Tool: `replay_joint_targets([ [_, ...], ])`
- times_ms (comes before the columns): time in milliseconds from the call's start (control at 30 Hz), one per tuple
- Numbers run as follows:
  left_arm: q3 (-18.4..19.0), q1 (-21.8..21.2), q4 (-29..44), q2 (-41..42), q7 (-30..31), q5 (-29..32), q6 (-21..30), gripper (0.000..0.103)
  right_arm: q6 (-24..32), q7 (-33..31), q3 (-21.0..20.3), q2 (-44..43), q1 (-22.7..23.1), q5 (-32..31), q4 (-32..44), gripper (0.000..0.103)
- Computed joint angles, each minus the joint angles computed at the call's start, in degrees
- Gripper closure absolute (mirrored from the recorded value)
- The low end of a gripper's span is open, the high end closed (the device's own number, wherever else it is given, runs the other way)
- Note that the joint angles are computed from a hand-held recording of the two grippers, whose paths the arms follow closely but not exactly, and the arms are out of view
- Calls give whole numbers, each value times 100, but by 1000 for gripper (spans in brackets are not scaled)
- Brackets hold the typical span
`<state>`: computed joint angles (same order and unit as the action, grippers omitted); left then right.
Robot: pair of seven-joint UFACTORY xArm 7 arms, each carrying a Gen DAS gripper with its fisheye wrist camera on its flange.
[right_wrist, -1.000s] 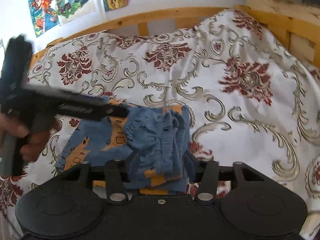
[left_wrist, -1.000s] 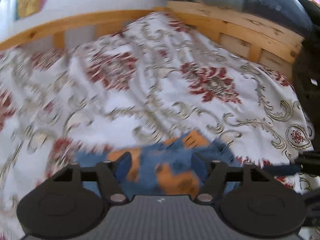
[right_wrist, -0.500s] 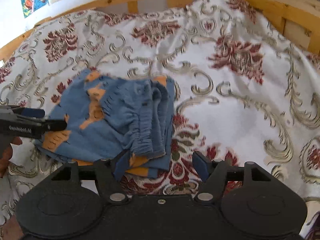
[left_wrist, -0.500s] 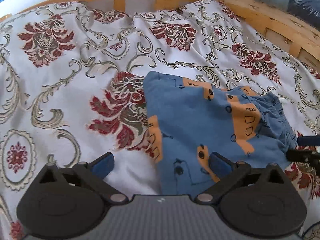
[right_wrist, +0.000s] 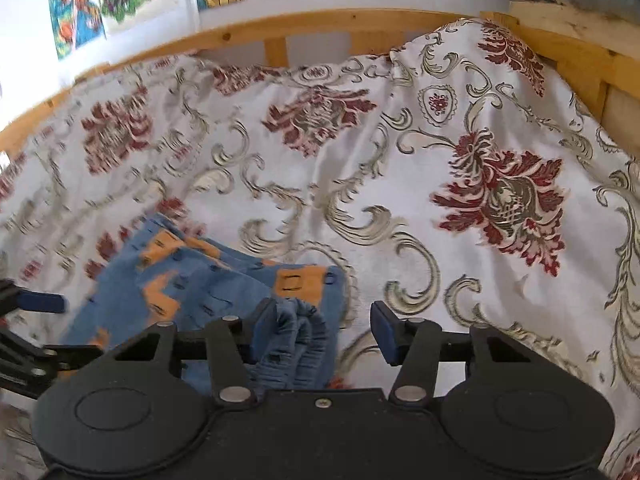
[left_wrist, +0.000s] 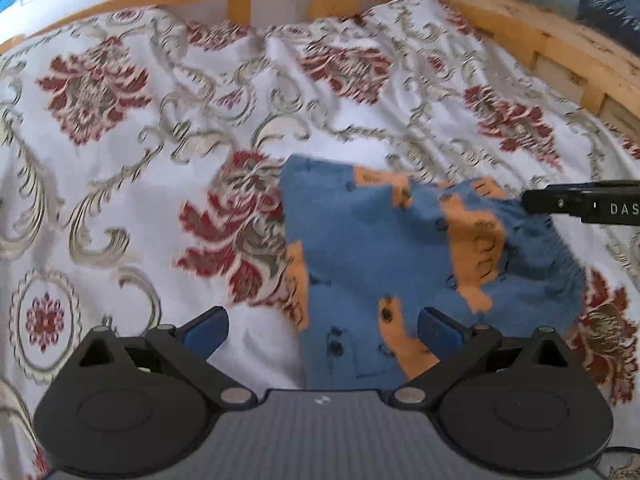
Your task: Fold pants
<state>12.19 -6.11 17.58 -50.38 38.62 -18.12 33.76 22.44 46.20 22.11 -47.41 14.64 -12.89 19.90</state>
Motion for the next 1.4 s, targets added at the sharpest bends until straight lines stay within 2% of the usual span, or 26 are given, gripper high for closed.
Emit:
replay_joint_targets([
  [133,61,71,-130,-86,24,-3,0,1,-67,180,73,-36,-115,-15,-121,42],
  [267,46,100,-105,-74,21,-3,26,1,200,396,209,-343,-160,-71,-128,42],
  [333,12,143,-69,-82,-37,14,84,1,356,496,234,-599,-49,-56,-152,41],
  [400,8,204,-55,-168,-102,26,183,1,219,448,52,-814,252,54,-298,31],
  [467,159,169,-62,-281,-25,-58,181,0,49,365,-111,-905,436,169,-404,29],
  [533,483,-2,58,-251,123,-317,176,0,-492,57,-745,-756,835,503,-605,29],
  [633,898,-324,561,265,183,-878,321,0,-1344,-832,-2116,-291,1677,1102,-750,29],
  [700,1097,-569,889,712,368,-1301,350,0,-1492,-1486,-2896,-7,2167,1318,-653,29],
  [767,1191,-765,1278,1296,590,-1627,413,1,-1476,-1950,-3388,319,2436,1486,-475,30],
  [833,1219,-840,1605,1834,710,-1896,525,1,-1439,-2167,-3567,564,2486,1654,-363,35],
  [867,1237,-854,1782,2092,727,-2014,655,3,-1482,-2310,-3768,628,2639,1802,-351,41],
  [933,1261,-820,2017,2443,800,-2186,951,17,-1649,-2627,-4234,632,3088,2135,-401,48],
  [967,1269,-795,2097,2560,872,-2265,1092,20,-1708,-2761,-4368,611,3231,2249,-445,52],
  [1000,1272,-776,2154,2648,976,-2359,1206,27,-1764,-2815,-4351,637,3264,2329,-469,60],
  [1067,1224,-698,2194,2741,1192,-2459,1367,41,-1951,-2841,-4277,675,3291,2527,-542,68],
  [1100,1197,-656,2230,2799,1298,-2475,1480,58,-2070,-2833,-4247,689,3302,2644,-582,72],
  [1133,1151,-605,2257,2833,1351,-2489,1580,66,-2159,-2853,-4218,725,3301,2736,-593,73],
  [1300,716,-232,2124,2536,1411,-2587,1517,79,-2102,-2803,-3356,656,2675,2852,-484,79],
  [1400,479,-31,2198,2360,1441,-2704,1529,83,-2062,-2953,-3116,729,2464,2755,-170,79],
])
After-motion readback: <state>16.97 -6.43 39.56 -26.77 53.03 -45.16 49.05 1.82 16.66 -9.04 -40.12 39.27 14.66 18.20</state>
